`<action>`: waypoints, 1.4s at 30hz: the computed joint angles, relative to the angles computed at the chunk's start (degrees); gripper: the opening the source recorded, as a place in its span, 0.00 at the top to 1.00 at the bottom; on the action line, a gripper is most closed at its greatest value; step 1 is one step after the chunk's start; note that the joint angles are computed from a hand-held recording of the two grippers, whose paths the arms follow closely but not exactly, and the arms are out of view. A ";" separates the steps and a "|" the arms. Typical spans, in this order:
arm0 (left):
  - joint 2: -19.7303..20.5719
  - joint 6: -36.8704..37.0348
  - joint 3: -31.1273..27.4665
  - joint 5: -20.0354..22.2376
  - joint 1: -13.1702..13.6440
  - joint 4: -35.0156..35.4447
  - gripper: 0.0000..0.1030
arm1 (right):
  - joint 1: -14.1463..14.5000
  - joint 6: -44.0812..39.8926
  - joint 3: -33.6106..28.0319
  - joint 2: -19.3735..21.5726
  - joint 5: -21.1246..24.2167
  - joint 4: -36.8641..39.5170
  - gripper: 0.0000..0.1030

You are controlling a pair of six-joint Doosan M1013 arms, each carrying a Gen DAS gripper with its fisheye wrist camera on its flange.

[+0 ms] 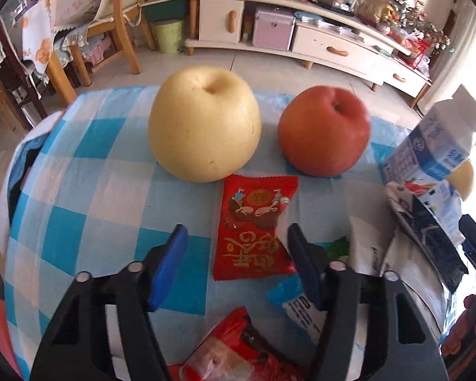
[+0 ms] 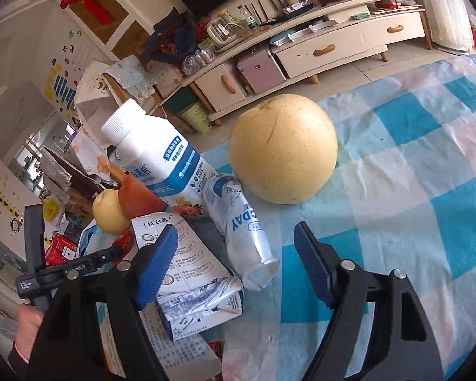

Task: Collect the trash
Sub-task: 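Grasp the red snack wrapper with the left gripper while the right grasps the white drink bottle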

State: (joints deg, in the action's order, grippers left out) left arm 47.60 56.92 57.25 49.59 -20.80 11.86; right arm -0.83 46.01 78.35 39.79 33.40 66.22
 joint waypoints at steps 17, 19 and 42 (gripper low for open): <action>-2.83 -0.83 5.88 -4.10 -2.09 4.86 0.59 | 1.48 0.01 -2.20 0.99 5.78 -4.30 0.76; -3.68 -0.88 7.44 -5.13 -2.11 4.51 0.59 | 1.55 -1.77 -1.53 0.59 6.28 -3.37 0.76; -17.83 -5.52 30.46 -19.46 -2.98 -0.28 0.62 | 6.27 -11.81 10.04 -8.27 9.69 -5.51 0.76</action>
State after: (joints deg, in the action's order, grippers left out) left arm 29.77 51.40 87.71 30.13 -23.78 11.58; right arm 5.44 34.20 88.38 31.52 43.10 60.72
